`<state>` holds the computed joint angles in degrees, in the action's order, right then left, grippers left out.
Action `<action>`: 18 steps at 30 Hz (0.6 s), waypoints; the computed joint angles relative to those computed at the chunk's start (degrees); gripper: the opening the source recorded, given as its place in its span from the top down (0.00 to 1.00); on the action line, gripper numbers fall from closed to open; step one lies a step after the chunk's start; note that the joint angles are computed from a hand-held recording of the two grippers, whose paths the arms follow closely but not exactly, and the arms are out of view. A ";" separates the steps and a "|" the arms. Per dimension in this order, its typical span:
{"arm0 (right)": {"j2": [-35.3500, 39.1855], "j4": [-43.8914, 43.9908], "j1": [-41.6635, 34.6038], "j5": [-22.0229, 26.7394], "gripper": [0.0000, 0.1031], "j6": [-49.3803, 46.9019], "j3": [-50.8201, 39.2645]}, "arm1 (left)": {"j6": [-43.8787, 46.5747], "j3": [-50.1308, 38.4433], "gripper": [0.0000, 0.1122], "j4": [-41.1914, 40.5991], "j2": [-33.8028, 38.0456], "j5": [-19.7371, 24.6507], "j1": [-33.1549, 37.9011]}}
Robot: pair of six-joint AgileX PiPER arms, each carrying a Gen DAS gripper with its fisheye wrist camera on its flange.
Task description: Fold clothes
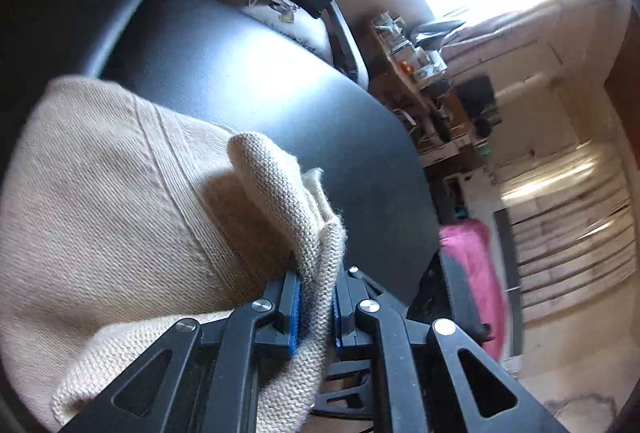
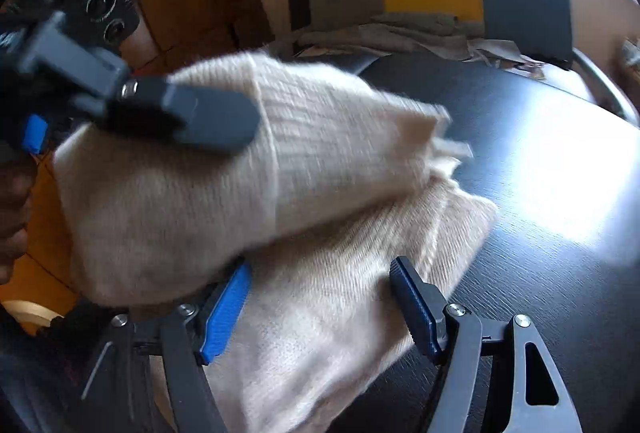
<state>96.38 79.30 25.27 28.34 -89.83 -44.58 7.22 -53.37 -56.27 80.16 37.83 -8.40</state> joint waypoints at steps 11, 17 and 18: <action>-3.17 6.01 5.53 -6.37 0.13 -4.41 6.68 | -2.15 -1.78 0.88 -3.69 7.82 -4.04 -5.47; -12.37 -10.35 4.21 -8.06 0.14 10.16 10.86 | -1.52 -3.99 0.76 -1.34 4.76 2.74 -5.11; -14.51 -12.96 2.97 -7.53 0.14 12.51 11.93 | -0.57 -4.62 0.76 -2.08 4.42 3.46 -5.05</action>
<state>81.87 66.34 28.25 20.82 -77.32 -32.65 6.65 -57.99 -58.35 84.58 41.30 -13.45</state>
